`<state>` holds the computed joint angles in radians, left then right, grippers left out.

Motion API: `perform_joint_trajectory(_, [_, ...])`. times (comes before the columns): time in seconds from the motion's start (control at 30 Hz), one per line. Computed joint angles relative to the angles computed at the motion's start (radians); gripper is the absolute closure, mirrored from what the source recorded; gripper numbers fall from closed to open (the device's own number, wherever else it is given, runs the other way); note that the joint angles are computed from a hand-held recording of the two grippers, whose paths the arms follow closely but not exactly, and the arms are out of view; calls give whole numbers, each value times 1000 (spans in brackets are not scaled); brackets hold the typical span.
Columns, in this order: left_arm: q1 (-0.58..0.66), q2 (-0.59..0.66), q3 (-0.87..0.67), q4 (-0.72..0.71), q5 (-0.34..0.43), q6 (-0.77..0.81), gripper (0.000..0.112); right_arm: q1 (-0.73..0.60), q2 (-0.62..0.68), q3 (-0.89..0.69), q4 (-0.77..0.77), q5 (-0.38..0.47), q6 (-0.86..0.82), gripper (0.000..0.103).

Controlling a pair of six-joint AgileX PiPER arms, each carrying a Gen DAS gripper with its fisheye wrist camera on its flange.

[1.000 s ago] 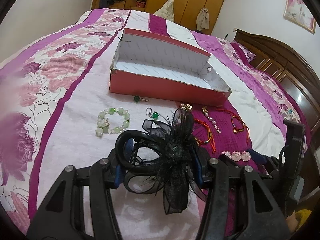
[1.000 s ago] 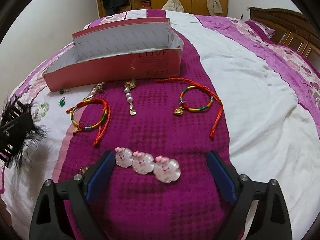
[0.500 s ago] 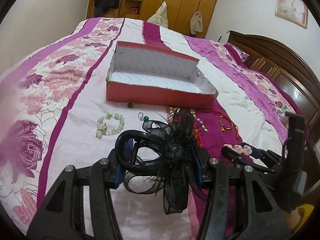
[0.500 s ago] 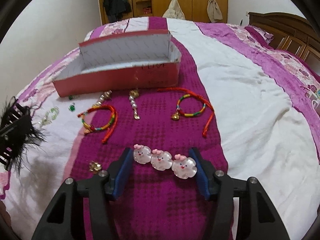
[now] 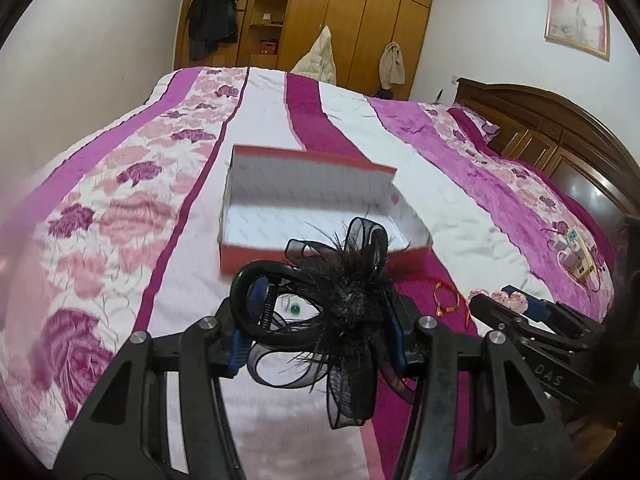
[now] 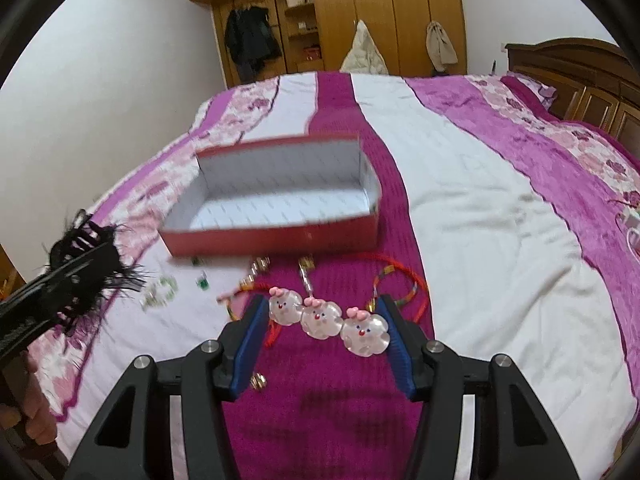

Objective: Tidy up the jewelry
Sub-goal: 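Carry both clips into the shoebox and open both grippers to release them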

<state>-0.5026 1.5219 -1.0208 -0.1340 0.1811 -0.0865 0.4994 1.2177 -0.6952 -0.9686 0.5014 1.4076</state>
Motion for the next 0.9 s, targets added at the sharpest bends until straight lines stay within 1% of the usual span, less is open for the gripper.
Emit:
perform_joint_trajectory(0.07, [10, 22, -41, -37, 19, 39, 66, -28, 0, -33, 41, -18, -66, 45])
perform_joint_trajectory(0.17, [19, 66, -115, -25, 41, 35, 66, -76, 14, -85, 122, -54, -181, 45])
perform_joint_trajectory(0.23, [27, 111, -177, -18, 58, 32, 66, -110, 41, -132, 174, -68, -256, 45])
perform_joint_trajectory(0.37, [40, 185, -278, -53, 95, 66, 66, -176, 114, -226, 277, -94, -399, 45])
perform_joint_trajectory(0.5, [37, 282, -412, 16, 151, 24, 66, -231, 194, -318, 409, -116, -556, 45])
perform_joint_trajectory(0.53, [38, 308, -446, 23, 168, 21, 66, -249, 225, -353, 463, -122, -616, 45])
perform_joint_trajectory(0.7, [50, 429, -614, 11, 256, 35, 66, -295, 353, -494, 606, -108, -777, 45])
perform_joint_trajectory(0.77, [58, 487, -697, 12, 299, 33, 66, -318, 423, -571, 687, -90, -865, 45])
perform_joint_trajectory(0.9, [64, 598, -857, 41, 383, 14, 66, -347, 555, -719, 779, -47, -971, 45])
